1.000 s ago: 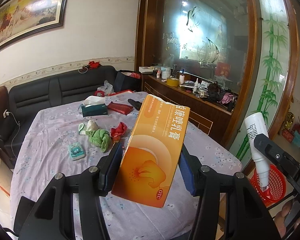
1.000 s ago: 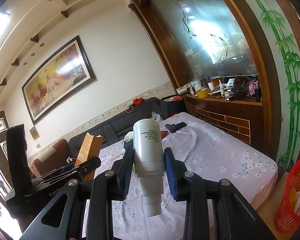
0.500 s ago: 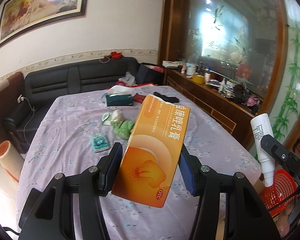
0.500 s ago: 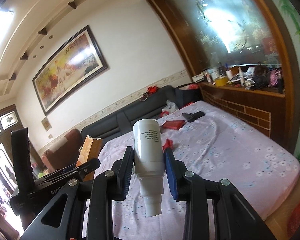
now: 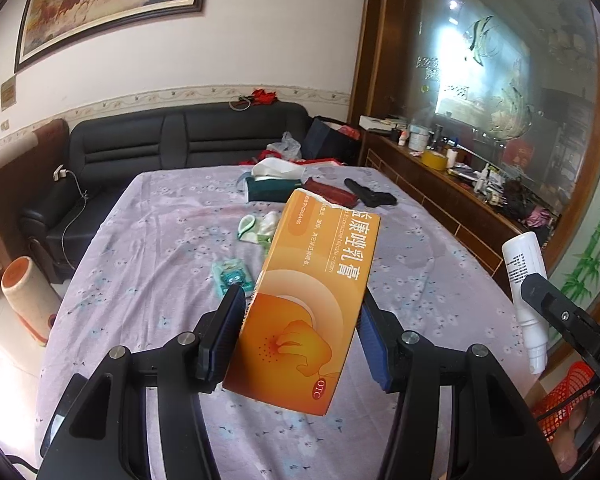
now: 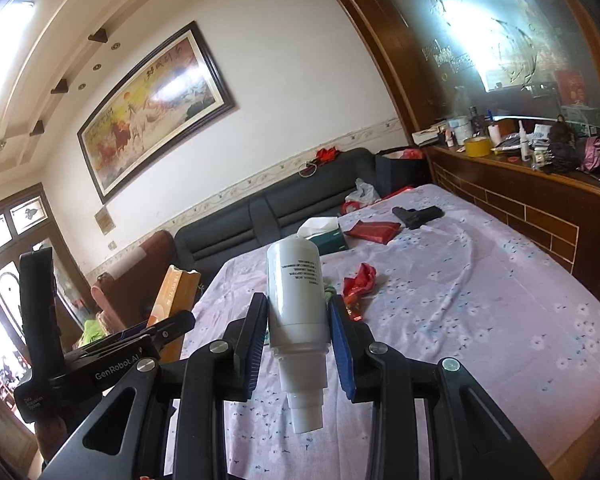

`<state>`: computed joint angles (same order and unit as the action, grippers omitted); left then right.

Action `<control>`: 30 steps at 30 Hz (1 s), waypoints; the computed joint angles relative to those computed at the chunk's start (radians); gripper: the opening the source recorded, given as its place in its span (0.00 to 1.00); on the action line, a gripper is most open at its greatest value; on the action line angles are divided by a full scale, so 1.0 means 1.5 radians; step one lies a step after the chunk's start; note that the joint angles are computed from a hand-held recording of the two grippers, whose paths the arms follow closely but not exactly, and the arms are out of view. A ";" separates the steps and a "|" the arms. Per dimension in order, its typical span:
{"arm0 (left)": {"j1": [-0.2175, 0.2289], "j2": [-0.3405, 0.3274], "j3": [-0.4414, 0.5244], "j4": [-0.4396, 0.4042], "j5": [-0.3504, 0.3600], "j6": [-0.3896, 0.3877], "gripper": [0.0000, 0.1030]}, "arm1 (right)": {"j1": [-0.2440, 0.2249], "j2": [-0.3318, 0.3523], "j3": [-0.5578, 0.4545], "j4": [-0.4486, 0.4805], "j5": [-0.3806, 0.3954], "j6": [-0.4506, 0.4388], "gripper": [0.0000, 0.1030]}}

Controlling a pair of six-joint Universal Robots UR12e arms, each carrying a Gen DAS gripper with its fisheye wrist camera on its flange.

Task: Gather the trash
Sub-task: 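Lift the orange box and white bottle and carry them toward the red basket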

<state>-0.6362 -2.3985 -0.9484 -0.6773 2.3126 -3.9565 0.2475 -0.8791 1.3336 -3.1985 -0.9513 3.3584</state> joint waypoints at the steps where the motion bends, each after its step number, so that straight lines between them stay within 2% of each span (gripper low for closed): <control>1: 0.001 -0.001 0.001 -0.003 -0.002 -0.003 0.52 | 0.001 0.004 -0.006 0.006 0.002 -0.001 0.32; 16: 0.022 -0.007 -0.003 -0.025 -0.050 -0.025 0.52 | 0.013 0.056 -0.085 0.117 0.020 -0.034 0.32; 30: 0.026 -0.006 -0.002 -0.050 -0.040 -0.046 0.52 | 0.018 0.074 -0.115 0.148 0.031 -0.054 0.32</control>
